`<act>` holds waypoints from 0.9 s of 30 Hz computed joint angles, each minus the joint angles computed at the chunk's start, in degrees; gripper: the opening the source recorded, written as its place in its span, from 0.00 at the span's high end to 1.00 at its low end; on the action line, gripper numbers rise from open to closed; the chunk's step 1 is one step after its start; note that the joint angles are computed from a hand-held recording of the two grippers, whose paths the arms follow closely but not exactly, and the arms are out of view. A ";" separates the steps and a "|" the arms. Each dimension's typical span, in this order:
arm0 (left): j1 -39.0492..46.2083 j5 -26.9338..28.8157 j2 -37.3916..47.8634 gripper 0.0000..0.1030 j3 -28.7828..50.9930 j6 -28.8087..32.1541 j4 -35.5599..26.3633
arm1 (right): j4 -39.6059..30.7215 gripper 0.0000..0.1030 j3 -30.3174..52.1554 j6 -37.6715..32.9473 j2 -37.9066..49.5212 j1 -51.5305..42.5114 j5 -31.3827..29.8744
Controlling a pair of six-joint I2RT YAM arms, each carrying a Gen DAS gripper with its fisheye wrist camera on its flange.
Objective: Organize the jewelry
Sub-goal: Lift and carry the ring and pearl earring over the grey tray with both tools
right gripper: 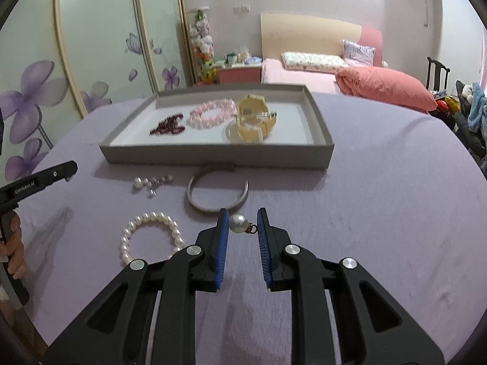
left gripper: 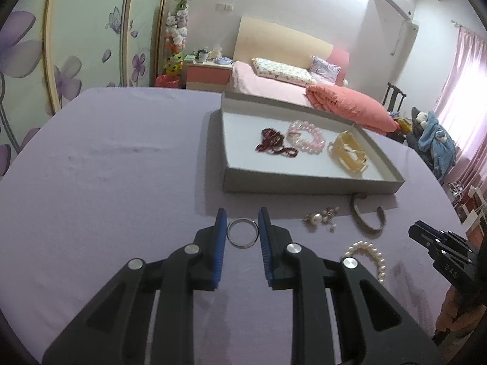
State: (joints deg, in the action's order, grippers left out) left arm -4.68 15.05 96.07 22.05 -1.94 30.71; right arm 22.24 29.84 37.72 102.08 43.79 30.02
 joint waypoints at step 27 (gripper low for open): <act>-6.77 -1.34 -7.01 0.79 -3.79 -2.28 8.45 | 5.85 0.80 0.75 -6.93 -4.96 0.79 7.75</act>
State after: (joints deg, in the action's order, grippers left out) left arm -11.45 13.71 89.06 18.26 -4.22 39.16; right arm 28.09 30.59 30.78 97.12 44.57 37.77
